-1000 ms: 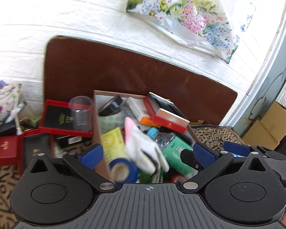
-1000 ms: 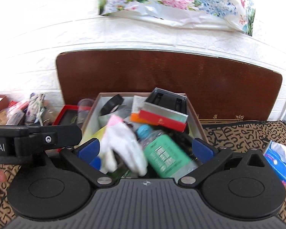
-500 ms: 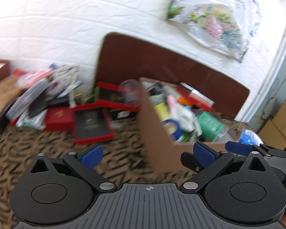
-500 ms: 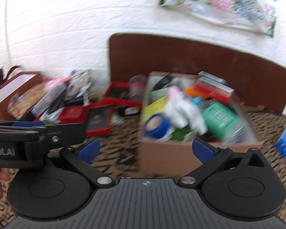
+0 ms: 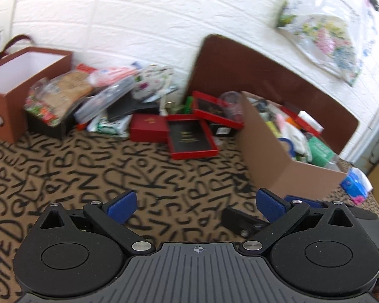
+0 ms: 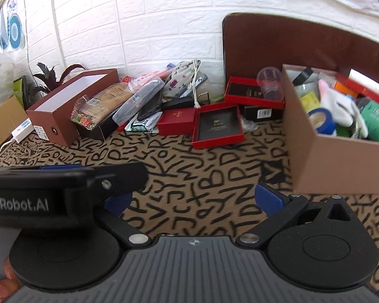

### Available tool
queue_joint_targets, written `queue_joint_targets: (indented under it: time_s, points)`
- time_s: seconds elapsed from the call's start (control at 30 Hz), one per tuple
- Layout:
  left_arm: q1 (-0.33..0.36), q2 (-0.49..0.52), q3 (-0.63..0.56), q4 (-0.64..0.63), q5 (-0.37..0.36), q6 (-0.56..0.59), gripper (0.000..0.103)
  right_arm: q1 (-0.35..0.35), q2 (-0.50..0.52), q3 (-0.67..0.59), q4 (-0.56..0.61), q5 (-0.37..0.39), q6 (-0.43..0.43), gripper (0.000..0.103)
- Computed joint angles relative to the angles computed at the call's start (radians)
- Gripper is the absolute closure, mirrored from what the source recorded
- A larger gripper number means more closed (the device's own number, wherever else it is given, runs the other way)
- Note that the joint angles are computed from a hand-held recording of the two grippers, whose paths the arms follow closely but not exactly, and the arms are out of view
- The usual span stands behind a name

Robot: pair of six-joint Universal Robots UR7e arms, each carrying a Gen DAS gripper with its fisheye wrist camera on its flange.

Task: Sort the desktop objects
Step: 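Withdraw both tools and move toward the red tray with gold print, then grasp the rim of the red tray with gold print using both tools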

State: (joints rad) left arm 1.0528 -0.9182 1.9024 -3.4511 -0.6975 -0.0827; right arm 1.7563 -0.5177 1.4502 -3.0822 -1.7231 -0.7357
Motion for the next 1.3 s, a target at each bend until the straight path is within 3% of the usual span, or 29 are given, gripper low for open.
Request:
queue_joint_targets:
  time_s: [0.23,0.63,0.87,1.1,1.3]
  points:
    - [0.048,-0.027,-0.004,0.052,0.021,-0.085,0.0,0.01,0.046,-0.06,0.02,-0.061,0.066,0.0]
    - [0.134,-0.002,-0.115,0.167,-0.04,-0.117,0.0,0.013,0.168,-0.26,0.11,-0.126,0.098,0.0]
    - [0.188,0.041,-0.223,0.247,-0.111,-0.128,0.0,0.008,0.255,-0.416,0.141,-0.141,0.095,0.0]
    - [0.229,0.123,-0.379,0.283,-0.204,-0.084,0.0,0.004,0.385,-0.617,0.082,-0.161,0.053,0.001]
    - [0.267,0.184,-0.501,0.332,-0.273,-0.082,0.013,-0.001,0.472,-0.782,0.156,-0.137,0.018,0.01]
